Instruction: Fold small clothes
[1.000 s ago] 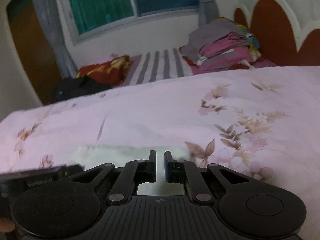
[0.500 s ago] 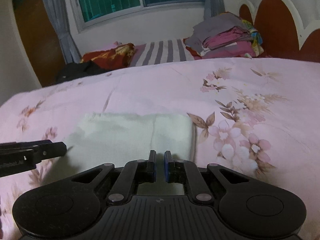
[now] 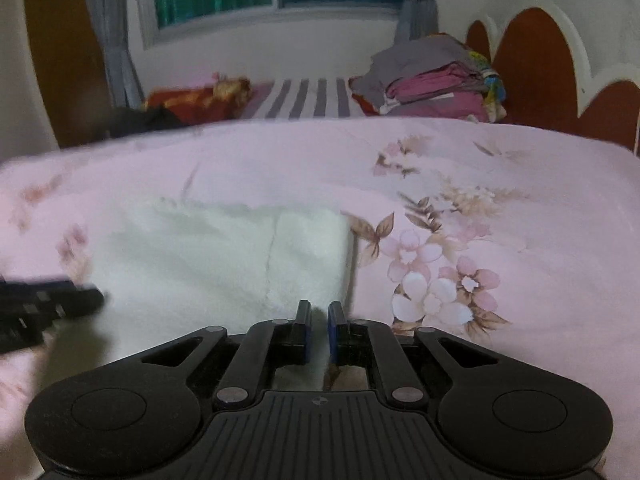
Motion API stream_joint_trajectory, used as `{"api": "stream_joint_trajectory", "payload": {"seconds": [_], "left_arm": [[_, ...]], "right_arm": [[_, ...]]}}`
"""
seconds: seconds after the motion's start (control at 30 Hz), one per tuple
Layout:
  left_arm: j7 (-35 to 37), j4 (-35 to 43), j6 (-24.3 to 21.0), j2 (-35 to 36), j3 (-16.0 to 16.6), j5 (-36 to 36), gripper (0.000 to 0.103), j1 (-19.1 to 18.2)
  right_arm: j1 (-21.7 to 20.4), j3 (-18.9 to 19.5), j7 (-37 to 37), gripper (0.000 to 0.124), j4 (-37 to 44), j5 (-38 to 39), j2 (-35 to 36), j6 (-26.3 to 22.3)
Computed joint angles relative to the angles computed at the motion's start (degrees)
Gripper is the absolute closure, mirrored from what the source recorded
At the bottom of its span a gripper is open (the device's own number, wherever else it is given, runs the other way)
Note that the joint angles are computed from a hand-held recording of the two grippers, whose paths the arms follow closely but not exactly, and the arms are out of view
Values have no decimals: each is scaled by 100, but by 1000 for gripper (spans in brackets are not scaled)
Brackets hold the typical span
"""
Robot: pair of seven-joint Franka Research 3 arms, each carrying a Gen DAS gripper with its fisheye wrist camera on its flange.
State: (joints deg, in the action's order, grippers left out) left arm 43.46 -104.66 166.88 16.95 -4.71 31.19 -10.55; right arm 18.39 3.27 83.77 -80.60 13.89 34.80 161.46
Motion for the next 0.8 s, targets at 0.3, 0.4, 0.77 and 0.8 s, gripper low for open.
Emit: {"api": "stream_joint_trajectory", "payload": {"seconds": [0.3,0.4,0.77,0.8], "left_arm": [[969,-1338,391,-915,-535,-1004,62,409],[1453,-1632,377,-1058,-671,-1527,62,462],[2953,-2038,481,-1112,-936,-3331,62,472],[3030,-2032,480,-1104,-952,-3413,62,472]], "right_arm": [[-378,577,-806,117,-1998,1059,-1552,459],[-302,572,-866,117,-2538,1273,-1929,425],[243,75,410,117,-3358,229,-2396,264],[291,13,614,117,-3405,50,-2431,303]]}}
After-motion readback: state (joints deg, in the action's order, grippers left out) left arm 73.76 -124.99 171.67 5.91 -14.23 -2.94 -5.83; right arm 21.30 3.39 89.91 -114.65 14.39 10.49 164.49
